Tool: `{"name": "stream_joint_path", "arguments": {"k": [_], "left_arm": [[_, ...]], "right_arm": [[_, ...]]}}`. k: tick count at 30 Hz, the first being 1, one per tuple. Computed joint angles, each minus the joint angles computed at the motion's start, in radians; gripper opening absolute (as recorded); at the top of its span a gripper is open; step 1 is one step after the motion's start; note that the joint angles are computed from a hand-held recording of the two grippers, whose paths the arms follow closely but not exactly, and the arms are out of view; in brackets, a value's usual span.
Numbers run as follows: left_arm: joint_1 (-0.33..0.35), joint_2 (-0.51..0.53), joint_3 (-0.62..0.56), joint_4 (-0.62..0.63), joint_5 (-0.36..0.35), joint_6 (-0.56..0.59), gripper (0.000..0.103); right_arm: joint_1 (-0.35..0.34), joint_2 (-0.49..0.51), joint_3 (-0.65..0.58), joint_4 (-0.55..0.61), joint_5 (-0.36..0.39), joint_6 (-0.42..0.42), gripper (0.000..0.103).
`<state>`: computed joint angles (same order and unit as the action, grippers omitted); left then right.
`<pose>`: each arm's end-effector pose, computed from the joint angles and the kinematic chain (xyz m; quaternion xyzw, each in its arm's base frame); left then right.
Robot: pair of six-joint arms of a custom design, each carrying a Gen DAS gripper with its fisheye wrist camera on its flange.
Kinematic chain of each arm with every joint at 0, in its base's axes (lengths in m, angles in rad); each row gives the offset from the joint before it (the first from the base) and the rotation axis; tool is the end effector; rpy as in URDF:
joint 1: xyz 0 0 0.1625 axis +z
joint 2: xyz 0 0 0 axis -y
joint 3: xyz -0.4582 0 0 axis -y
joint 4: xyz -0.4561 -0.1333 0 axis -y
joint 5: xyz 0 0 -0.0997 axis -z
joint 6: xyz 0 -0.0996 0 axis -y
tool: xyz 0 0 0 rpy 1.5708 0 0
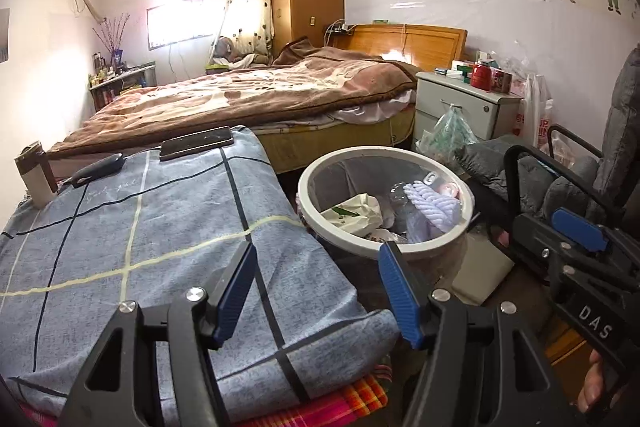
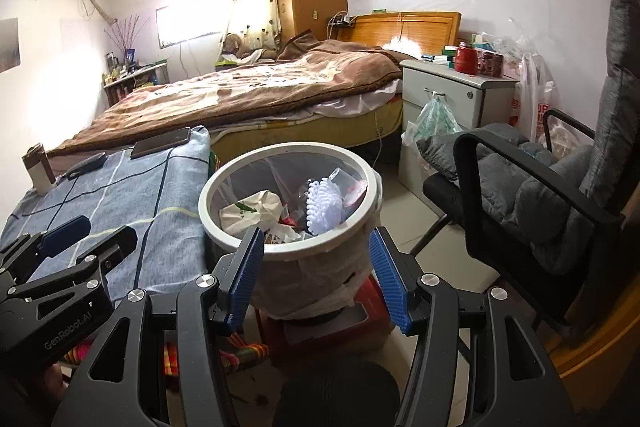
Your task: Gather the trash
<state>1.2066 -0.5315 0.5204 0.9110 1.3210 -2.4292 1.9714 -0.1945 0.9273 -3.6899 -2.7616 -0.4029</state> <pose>-0.1491 -0.8346 0.2622 0.4451 0.8254 -0.3013 0.1724 0.3664 -0.7605 0.0372 -0.0808 -0.7263 0.5285 0.4320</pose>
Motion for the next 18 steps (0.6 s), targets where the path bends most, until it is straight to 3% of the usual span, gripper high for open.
{"name": "stream_joint_path", "arguments": {"k": [18], "left_arm": [[0.004,-0.006,0.018,0.010,0.002,-0.037,0.066]], "right_arm": [[0.008,0.023,-0.018,-0.019,-0.008,-0.019,0.057]]}}
